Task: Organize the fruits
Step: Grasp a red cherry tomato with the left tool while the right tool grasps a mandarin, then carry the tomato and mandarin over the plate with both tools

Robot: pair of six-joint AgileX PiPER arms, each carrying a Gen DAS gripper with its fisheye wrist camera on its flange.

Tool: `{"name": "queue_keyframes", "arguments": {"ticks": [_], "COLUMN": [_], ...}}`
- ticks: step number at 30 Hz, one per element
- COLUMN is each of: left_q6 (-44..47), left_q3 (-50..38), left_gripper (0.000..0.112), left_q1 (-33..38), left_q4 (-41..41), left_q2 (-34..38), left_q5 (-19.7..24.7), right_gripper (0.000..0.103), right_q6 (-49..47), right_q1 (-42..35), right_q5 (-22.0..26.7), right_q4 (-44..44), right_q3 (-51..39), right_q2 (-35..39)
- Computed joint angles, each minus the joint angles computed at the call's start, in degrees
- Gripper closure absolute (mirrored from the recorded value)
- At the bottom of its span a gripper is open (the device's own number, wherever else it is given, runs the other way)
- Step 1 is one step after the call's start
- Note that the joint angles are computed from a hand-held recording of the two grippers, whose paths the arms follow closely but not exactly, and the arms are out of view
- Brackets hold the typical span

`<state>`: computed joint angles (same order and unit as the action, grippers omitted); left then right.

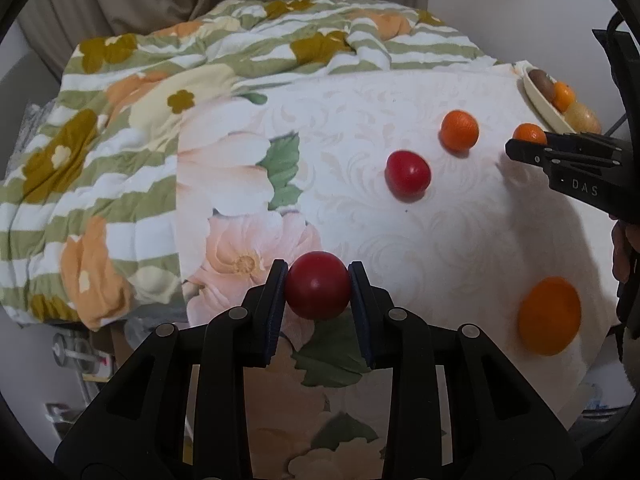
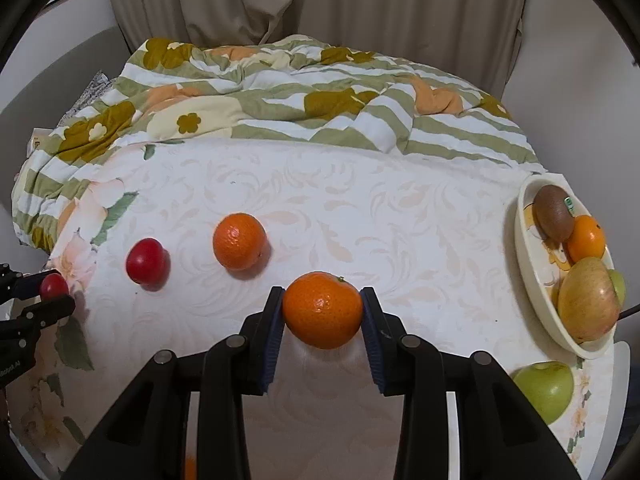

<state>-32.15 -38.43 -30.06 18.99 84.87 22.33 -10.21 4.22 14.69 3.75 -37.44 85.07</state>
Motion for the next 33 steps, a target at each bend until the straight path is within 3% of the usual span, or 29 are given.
{"name": "queue_keyframes", "arguments": {"ticks": [7, 19, 27, 33], "left_q6": [-4.88, -5.11, -13.81, -23.14], "left_q3": [-1.59, -9.78, -20.34, -30.12], "left_gripper": [0.074, 0.074, 0.074, 0.074], "left_q1": [-2.83, -7.92, -16.01, -22.90], "left_q4": [4.18, 6.97, 13.00, 17.27], "left_q2": [-4.55, -9.78, -6.82, 0.06], "left_q5": [4.07, 11.92, 19.04, 24.76], "right_gripper": [0.069, 0.069, 0.069, 0.069], "right_q6": [-0.01, -5.28, -26.13, -48.19], "right_q1": [0.44, -3.53, -19.36, -36.41], "right_q5": [3.80, 16.56, 25.86, 34.91], "right_q4": [0.50, 6.29, 20.96, 33.32], "right_q3": [0.38, -2.49, -6.80, -11.79], "right_q2": [-6.11, -20.50, -24.18, -19.65]}}
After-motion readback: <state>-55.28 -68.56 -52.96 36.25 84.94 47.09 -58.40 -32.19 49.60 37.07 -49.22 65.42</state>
